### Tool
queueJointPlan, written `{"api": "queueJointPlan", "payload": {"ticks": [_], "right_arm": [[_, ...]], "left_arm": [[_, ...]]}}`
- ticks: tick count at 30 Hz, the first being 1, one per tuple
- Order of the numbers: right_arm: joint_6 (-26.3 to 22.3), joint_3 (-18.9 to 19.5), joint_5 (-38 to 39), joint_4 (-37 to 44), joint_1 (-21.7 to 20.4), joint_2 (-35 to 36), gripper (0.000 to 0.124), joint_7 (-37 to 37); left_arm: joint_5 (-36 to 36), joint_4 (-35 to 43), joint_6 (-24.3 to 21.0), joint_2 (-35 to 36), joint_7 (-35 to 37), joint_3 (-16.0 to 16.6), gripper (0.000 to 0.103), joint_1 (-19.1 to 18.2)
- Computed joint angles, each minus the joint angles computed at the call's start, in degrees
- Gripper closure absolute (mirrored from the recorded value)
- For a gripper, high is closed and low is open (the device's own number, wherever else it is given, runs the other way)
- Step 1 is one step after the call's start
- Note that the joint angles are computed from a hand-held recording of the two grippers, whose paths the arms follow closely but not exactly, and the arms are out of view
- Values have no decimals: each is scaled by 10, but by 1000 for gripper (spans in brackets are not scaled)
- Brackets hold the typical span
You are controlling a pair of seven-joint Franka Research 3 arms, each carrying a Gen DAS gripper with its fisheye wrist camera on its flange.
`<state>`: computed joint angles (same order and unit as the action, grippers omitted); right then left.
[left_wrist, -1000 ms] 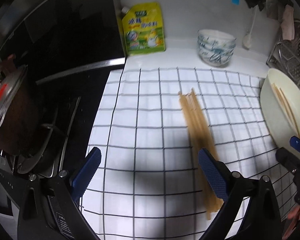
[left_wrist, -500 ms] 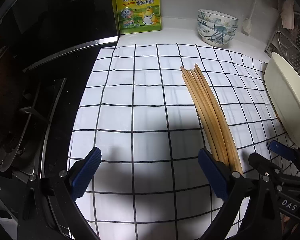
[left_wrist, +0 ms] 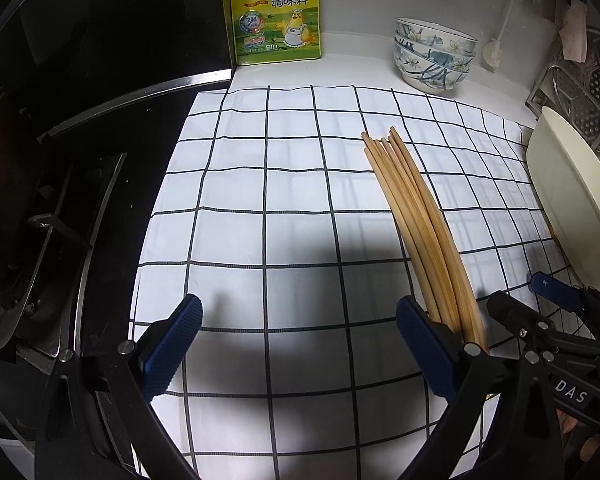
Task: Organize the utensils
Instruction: 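Separate a chopstick from the bundle with the right gripper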
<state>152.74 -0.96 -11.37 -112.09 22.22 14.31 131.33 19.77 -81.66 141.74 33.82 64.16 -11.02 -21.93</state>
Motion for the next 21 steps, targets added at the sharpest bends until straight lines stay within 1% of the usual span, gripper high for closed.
{"api": "queueJointPlan", "payload": {"ticks": [6, 10, 16, 21], "right_arm": [[-6, 0, -1, 9, 2, 6, 52, -5], [-8, 3, 10, 14, -2, 11, 52, -21], [-12, 3, 17, 20, -1, 17, 52, -39], [-27, -6, -11, 32, 10, 25, 52, -34]], "left_arm": [[-6, 1, -2, 1, -4, -1, 7, 1], [-14, 7, -10, 5, -4, -2, 7, 4], [-21, 5, -9, 5, -8, -3, 7, 7], [-3, 6, -11, 3, -20, 6, 7, -3]]}}
